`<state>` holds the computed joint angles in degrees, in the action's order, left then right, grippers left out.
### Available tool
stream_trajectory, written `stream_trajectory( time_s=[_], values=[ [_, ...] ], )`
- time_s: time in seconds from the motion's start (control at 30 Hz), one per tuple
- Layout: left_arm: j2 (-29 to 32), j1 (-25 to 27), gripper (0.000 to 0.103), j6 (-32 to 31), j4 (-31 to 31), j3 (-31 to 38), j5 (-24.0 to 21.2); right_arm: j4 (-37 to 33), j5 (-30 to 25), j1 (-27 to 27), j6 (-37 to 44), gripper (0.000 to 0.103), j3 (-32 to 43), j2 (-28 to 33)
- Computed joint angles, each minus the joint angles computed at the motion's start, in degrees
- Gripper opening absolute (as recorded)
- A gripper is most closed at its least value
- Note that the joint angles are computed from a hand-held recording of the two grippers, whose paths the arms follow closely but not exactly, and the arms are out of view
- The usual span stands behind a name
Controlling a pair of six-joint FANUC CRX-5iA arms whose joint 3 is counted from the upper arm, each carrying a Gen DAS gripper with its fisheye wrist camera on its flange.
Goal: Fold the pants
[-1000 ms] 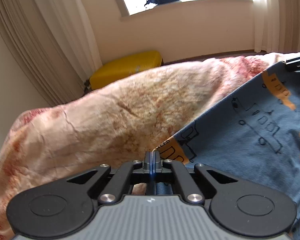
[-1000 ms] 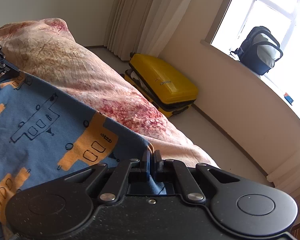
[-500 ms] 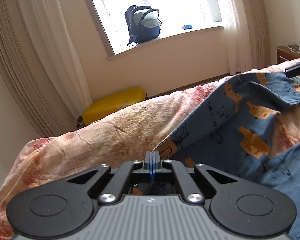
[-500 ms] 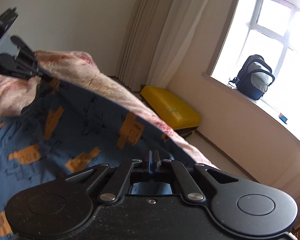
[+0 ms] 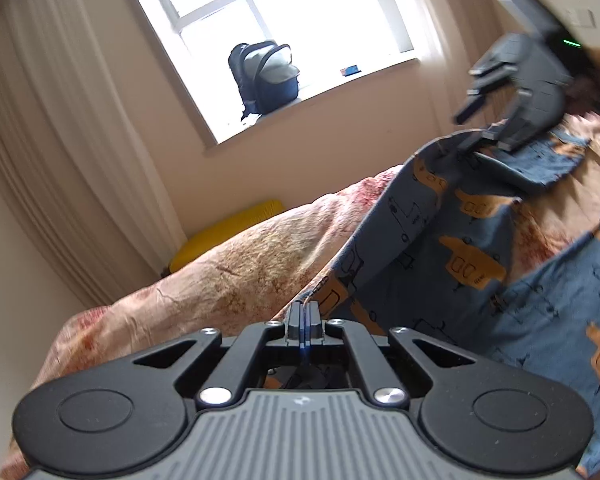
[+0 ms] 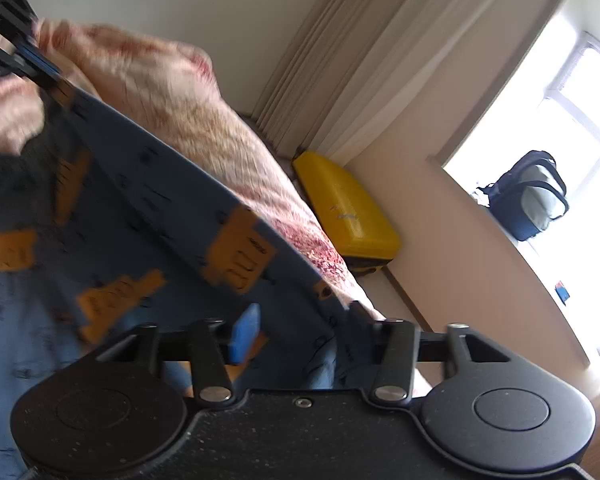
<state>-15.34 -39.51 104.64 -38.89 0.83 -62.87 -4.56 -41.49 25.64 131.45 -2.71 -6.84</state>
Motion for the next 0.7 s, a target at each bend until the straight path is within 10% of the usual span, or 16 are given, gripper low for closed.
stream_trajectory(
  time_s=[0.17,0.27,0.33,0.53,0.7],
  values=[
    [-1.7,0.3,0.0,-0.8,1.2,-2.3,1.1,-3.2,-4.8,-1.1,8.6,0.042,7.2,5.3],
    [-2.6,0.7,0.0,-1.0,1.9,-3.1,1.7,-3.1,-10.6,-1.2,8.4,0.0,10.9,7.7],
    [-2.9,1.0,0.0,-1.2,2.5,-3.3,1.2,-3.6,-11.6,-1.3,9.0,0.0,10.2,6.7],
    [-6.9,2.2,0.0,-6.2,5.7,-7.2,3.1,-5.2,-8.2,-2.0,7.9,0.0,-3.0,-8.7],
    [-10.8,4.7,0.0,-14.8,14.2,-12.7,4.7,-1.2,-17.2,1.7,1.4,0.0,-13.7,-24.6]
  ],
)
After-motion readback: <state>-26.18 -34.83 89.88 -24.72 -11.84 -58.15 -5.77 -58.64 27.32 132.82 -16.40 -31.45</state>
